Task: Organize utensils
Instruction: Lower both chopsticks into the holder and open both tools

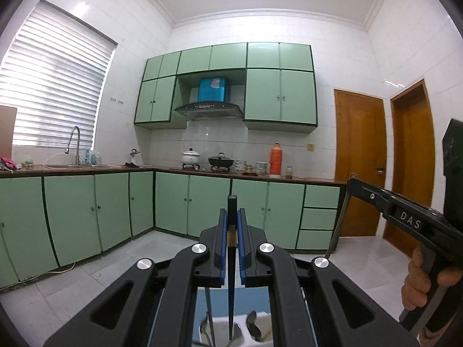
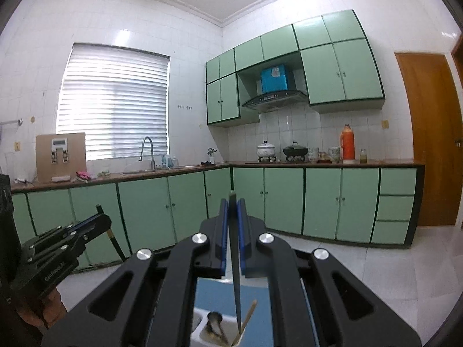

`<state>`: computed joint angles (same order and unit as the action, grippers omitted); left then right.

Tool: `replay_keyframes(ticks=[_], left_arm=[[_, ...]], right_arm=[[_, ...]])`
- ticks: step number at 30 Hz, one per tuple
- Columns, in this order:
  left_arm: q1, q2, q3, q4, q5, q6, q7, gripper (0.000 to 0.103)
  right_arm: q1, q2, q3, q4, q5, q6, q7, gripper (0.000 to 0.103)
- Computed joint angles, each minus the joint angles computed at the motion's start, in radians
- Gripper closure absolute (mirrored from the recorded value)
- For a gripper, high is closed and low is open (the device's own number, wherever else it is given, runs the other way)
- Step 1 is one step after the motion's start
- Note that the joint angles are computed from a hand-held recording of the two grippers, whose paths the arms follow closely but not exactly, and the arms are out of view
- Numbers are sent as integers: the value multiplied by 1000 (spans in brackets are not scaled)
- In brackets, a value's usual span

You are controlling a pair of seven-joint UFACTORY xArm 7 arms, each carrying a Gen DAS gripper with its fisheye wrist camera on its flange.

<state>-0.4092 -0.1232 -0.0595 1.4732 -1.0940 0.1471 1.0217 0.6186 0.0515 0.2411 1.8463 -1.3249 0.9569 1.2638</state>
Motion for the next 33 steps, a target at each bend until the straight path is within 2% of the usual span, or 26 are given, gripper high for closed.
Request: replay_keyframes(ticks=[5, 9, 13, 21, 29, 32, 33], left_arm=[[32, 84, -27, 47, 58, 5, -59, 96], [74, 140, -63, 63, 145, 14, -141, 96], [110, 168, -93, 61, 190, 26, -192, 96], [142, 194, -125, 32, 268, 36, -260, 96], [155, 202, -130, 10, 349, 65, -339, 96], [158, 197, -130, 1, 367, 75, -355, 96], [158, 195, -130, -1, 371, 76, -357, 96]], right_arm=[[-16, 42, -33, 6, 52, -72, -5, 98], [-29, 49, -56, -37, 103, -115, 7, 98], [-36, 50, -64, -79, 136, -149, 44, 98], [-17, 85, -71, -96, 178, -153, 54, 98], [-10, 100, -83, -109, 250, -162, 24, 97], [-6, 92, -87, -122, 261, -165, 37, 95], [-7, 86, -88, -128, 258, -166, 46, 91]])
